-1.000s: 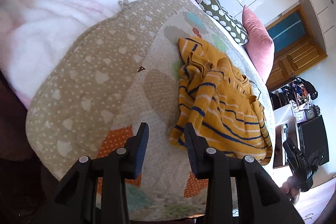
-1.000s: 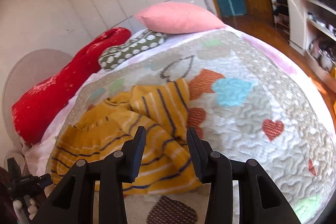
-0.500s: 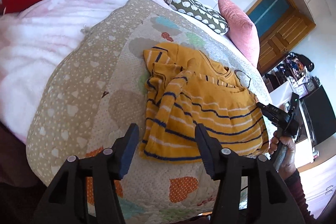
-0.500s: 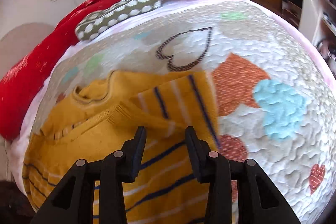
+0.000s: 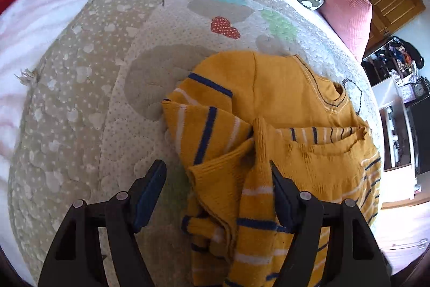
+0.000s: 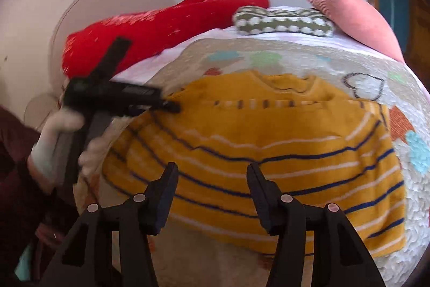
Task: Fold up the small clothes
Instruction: 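Grasp the sweater edge with the right gripper and fold it toward the left gripper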
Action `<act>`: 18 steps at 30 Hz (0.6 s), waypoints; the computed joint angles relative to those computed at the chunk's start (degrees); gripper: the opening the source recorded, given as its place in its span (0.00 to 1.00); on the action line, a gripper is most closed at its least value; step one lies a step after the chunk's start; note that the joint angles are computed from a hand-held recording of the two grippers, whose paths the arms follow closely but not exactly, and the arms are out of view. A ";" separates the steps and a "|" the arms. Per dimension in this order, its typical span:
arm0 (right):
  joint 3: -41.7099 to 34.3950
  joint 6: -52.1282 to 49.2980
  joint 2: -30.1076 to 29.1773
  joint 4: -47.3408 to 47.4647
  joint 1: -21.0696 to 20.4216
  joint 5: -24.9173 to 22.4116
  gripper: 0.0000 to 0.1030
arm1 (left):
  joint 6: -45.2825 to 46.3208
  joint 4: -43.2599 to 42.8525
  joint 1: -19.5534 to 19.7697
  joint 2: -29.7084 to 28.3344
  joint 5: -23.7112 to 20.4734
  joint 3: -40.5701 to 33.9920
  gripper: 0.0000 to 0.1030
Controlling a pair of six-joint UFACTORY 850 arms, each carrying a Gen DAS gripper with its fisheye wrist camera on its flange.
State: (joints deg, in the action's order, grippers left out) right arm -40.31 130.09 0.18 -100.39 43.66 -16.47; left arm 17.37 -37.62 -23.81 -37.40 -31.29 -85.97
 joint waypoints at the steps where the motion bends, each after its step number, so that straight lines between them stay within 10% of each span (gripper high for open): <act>1: -1.52 -4.97 -2.19 2.17 2.08 -1.70 0.59 | 2.88 -3.32 0.74 -0.33 -0.83 -0.01 0.70; 7: -8.88 -24.31 -13.55 8.16 10.49 -14.69 0.65 | 16.25 -14.83 2.91 -1.29 -6.45 -0.32 0.70; 14: -15.32 -25.70 -21.55 5.44 11.16 -17.10 0.70 | 18.31 -23.56 4.46 -4.03 -11.57 -3.01 0.77; 15: -15.89 -24.82 -22.36 4.24 11.27 -18.25 0.70 | 17.76 -23.10 4.28 -3.81 -10.95 -2.89 0.70; 17: -17.39 -25.87 -23.47 5.78 10.97 -18.72 0.54 | 15.29 -19.97 3.72 -4.09 -11.87 -3.79 0.25; 18: -17.73 -26.31 -23.42 7.26 10.61 -18.49 0.28 | 14.69 -19.25 3.58 -3.68 -11.02 -3.59 0.25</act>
